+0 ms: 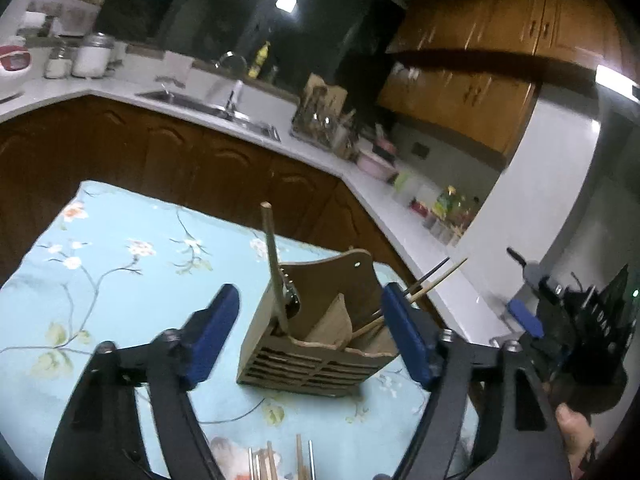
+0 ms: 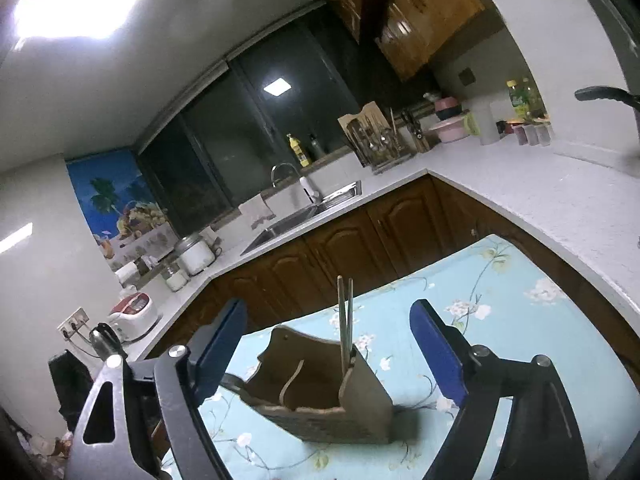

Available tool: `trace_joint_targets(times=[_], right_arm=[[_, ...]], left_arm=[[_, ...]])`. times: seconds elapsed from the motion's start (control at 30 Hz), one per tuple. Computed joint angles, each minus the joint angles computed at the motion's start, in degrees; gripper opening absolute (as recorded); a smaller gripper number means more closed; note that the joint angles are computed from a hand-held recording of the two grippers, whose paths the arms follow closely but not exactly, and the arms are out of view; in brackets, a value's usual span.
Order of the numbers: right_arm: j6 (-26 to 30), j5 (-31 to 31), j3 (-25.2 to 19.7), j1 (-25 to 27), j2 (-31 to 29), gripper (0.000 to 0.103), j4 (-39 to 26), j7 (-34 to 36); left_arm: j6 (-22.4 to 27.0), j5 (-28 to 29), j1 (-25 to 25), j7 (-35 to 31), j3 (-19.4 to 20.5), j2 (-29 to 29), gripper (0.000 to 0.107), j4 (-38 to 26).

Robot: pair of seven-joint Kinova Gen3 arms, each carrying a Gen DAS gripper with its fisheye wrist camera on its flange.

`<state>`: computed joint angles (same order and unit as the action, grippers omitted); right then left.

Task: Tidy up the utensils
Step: 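Move both open grippers back over the remaining utensils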

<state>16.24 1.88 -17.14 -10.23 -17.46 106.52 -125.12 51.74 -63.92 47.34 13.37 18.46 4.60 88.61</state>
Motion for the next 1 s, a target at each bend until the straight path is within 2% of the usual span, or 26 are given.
trace_joint_targets(times=[0.1, 0.17, 0.27, 0.37, 0.5, 0.63, 0.73, 0.83, 1.0], right_arm=[[1.3, -1.8, 2.6, -3.1, -1.9, 0.088, 1.3, 1.4], [2.1, -2.9, 3.9, -4.7, -3.0, 0.088, 2.1, 2.7], [3.3, -3.7, 3.6, -5.0, -5.4, 0.091, 3.9, 3.5], [5.2, -4.1, 2.1, -4.5, -7.6, 0.092, 5.9, 3.6], [7.8, -5.1, 0.6, -4.6, -9.8, 0.092, 7.9, 3.4], [11.0, -4.4, -3.6, -2.0, -11.6, 0.092, 9.4, 1.3], [12.6, -4.6, -5.3, -1.9, -12.1, 0.092, 10.4, -0.1], [13.4, -5.5, -4.6, -4.0, -11.0, 0.092, 10.9, -0.1], [14.3, -5.4, -4.7, -4.8, -9.6, 0.092, 11.2, -1.1]], left_arm=[[0.8, 0.1, 0.0, 1.1, 1.5, -2.4, 0.078, 2.1], [3.5, -0.6, 0.8, 2.7, 2.9, -3.5, 0.084, 3.4], [8.3, -0.7, 1.4, 5.6, 6.0, -5.1, 0.089, 5.5], [12.0, 0.4, 1.7, 7.9, 8.6, -6.4, 0.089, 7.6], [18.2, 5.2, 2.7, 7.8, 11.4, -6.5, 0.089, 8.1], [22.2, 7.9, 4.9, 8.2, 12.6, -5.5, 0.089, 9.1], [21.1, 10.6, 5.6, 7.9, 11.8, -5.5, 0.089, 10.2], [20.0, 13.2, 5.7, 6.9, 11.1, -5.1, 0.089, 10.6], [18.4, 16.0, 5.5, 3.9, 9.8, -4.2, 0.089, 9.7]])
